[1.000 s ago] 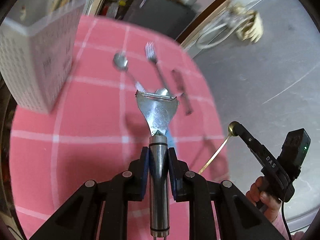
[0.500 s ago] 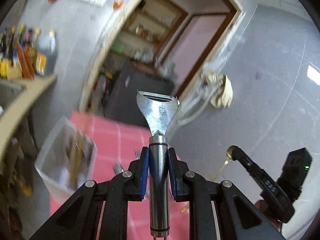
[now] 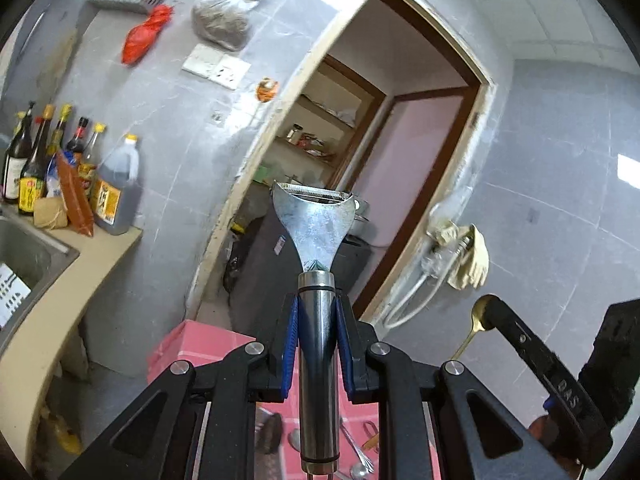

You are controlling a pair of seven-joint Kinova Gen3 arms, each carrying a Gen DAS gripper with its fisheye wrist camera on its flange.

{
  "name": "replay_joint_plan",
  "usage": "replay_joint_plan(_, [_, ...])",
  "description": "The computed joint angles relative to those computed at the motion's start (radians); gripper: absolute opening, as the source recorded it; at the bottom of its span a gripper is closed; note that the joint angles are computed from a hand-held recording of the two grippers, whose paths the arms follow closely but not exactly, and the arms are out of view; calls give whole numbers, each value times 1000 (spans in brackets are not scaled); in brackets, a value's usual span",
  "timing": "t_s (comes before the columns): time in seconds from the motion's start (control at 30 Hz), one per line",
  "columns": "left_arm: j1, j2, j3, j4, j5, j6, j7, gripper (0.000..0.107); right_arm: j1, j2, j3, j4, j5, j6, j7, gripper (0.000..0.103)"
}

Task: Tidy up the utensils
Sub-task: 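Lower the peeler and gold spoon into the white holder, opening both tools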

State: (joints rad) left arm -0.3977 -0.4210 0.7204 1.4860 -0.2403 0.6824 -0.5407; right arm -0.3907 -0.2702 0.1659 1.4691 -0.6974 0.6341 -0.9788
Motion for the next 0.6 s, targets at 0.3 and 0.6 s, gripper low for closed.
replay_joint_plan(0.3, [26,-23,-49,176,32,-148,18,17,-69,10,-36,108,16,-73,109,3])
replay_joint_plan(0.6, [6,-55,-33,282,37,-242,-2,17,-68,29,-42,176,-39,-66,177,3])
